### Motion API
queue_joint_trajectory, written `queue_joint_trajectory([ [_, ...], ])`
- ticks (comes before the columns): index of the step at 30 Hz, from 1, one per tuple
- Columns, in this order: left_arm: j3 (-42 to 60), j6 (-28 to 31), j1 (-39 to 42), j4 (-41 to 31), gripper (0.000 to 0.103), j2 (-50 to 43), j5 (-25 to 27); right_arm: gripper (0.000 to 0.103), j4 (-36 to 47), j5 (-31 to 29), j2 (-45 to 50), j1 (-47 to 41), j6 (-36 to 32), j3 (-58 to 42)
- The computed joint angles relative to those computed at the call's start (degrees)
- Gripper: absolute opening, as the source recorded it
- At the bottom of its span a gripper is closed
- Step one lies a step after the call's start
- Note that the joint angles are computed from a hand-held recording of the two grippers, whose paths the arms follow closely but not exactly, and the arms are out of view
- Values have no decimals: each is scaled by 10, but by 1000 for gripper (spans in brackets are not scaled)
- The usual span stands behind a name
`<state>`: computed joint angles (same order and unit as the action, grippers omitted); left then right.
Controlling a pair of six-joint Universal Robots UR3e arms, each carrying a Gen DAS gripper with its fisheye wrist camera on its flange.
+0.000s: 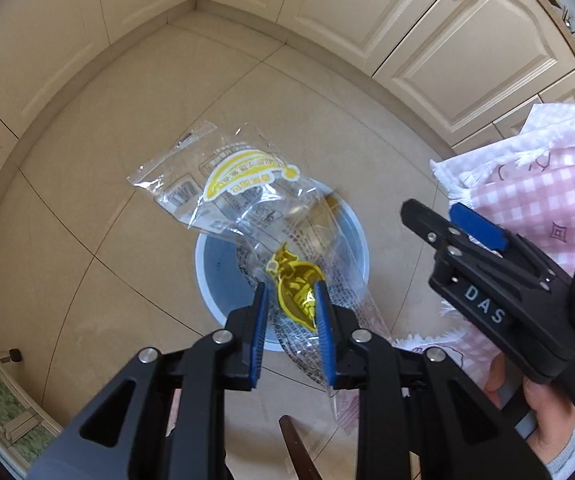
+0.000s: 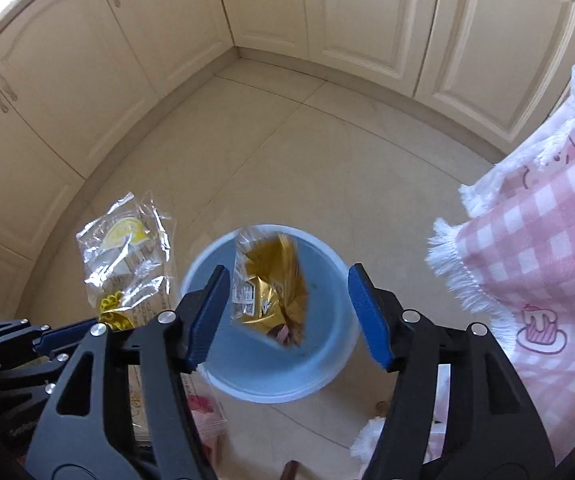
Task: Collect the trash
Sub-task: 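Carry both bags over the blue bin and open both tools, then move both tools back over the table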
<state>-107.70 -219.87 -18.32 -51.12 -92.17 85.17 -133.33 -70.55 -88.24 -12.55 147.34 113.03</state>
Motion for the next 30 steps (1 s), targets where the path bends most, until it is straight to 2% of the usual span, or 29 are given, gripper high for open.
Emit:
queue_joint_trajectory([
  [7, 57, 0, -27, 6, 24, -67, 11, 65, -13, -8, -49, -47, 6, 24],
  [13, 106, 17, -43, -38, 39, -84, 30, 66, 23, 16, -105, -83, -25, 34],
  [19, 111, -18, -54, -65, 43, -40, 49, 67, 75, 33, -152, -96, -42, 21],
  [25, 148, -67, -95, -146, 43, 24, 104, 67, 217, 80, -251, -161, -109, -2],
  [28, 198, -97, -131, -205, 43, 49, 151, 67, 335, 124, -306, -217, -166, -46],
  [30, 252, -121, -165, -252, 43, 56, 190, 68, 469, 171, -350, -289, -247, -104],
])
